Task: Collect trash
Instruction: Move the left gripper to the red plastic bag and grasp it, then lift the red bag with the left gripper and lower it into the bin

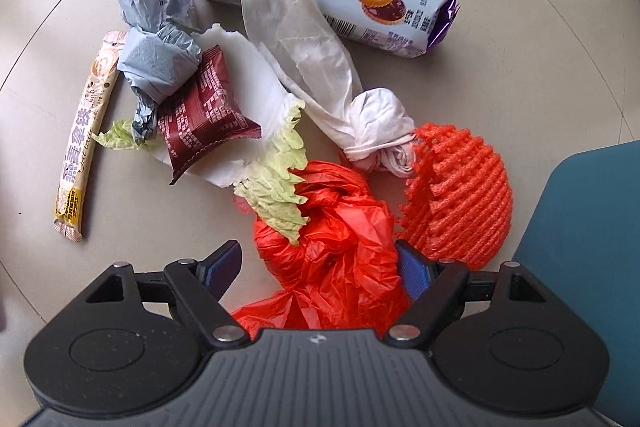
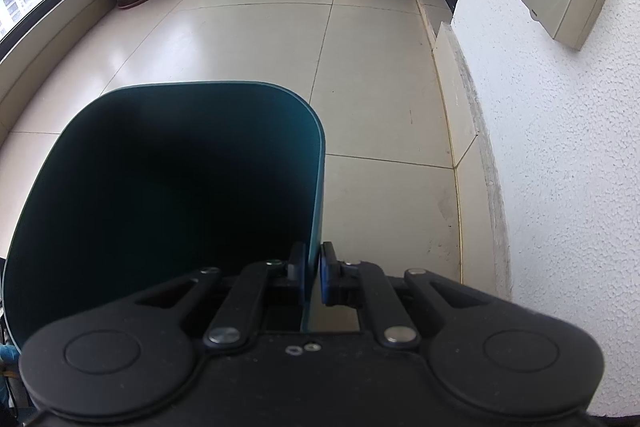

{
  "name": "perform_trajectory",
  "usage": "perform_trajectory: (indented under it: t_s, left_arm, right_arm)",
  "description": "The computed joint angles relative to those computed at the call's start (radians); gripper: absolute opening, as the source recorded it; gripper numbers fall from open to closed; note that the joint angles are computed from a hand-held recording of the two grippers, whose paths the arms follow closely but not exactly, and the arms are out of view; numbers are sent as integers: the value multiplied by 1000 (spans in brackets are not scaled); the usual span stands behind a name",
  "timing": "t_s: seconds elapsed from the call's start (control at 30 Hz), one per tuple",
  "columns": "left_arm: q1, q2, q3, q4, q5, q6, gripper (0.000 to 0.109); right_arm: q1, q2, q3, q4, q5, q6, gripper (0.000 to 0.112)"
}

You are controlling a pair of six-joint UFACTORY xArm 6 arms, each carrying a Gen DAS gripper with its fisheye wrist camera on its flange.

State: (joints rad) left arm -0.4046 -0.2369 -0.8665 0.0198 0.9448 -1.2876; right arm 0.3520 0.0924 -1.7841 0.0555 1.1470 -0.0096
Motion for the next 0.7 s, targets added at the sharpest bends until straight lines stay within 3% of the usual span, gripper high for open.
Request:
perform_trajectory:
  t_s: [0.2, 0.33, 0.47, 0.7]
  left_arm:
    - [-6, -9, 46, -29, -28, 35, 81]
    - [-21, -10, 47, -25, -16, 79, 61]
    - [-35, -4, 32, -8, 5, 83, 53]
    - [-104, 4, -71, 100, 185, 48, 51]
  right_arm:
    - [4, 9, -10, -9, 8, 1, 6]
    - [3, 10, -12, -8, 11, 5, 6]
    - [0, 17, -19, -3, 17, 9, 6]
    - [3, 12, -10, -12, 14, 12, 6]
